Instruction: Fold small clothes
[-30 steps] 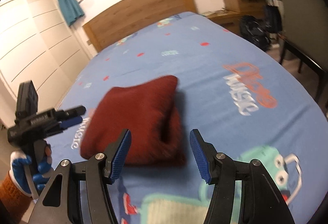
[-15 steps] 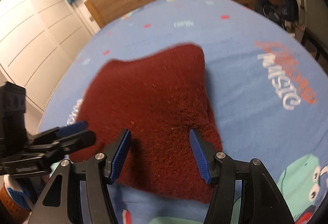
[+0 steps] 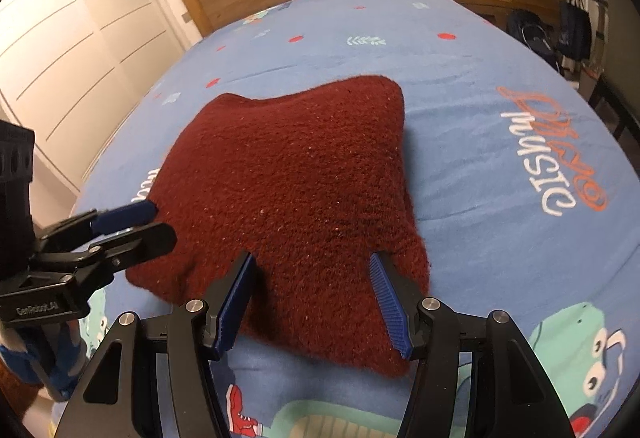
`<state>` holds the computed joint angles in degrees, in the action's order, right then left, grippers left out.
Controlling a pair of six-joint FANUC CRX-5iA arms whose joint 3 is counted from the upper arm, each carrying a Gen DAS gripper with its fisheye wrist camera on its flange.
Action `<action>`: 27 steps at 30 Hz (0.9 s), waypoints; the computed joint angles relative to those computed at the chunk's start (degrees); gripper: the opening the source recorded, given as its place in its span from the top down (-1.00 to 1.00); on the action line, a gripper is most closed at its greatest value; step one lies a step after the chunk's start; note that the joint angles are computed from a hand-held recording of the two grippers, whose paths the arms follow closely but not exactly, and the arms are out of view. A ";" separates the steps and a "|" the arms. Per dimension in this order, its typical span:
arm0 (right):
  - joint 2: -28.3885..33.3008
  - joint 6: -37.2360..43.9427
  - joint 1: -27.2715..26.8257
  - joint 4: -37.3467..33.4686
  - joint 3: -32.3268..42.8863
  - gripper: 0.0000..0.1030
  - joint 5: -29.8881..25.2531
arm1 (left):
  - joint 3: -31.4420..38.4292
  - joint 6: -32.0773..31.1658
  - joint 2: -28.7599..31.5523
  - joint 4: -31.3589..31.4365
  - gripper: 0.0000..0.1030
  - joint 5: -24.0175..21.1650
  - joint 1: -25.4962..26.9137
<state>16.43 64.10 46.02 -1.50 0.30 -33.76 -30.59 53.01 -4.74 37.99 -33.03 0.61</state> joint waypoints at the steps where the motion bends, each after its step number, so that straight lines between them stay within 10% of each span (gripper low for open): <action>1: -0.29 -0.23 0.13 0.68 -0.12 -0.18 0.26 | -0.15 -0.44 -0.13 -0.03 -0.21 0.75 -0.16; 27: 4.23 -0.08 -0.23 0.94 3.19 -0.19 1.73 | -3.32 -7.68 2.80 0.78 -0.21 9.38 -3.02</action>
<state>20.66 64.02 45.79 -0.55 3.49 -32.04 -33.91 45.33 -1.95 38.77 -23.65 -2.40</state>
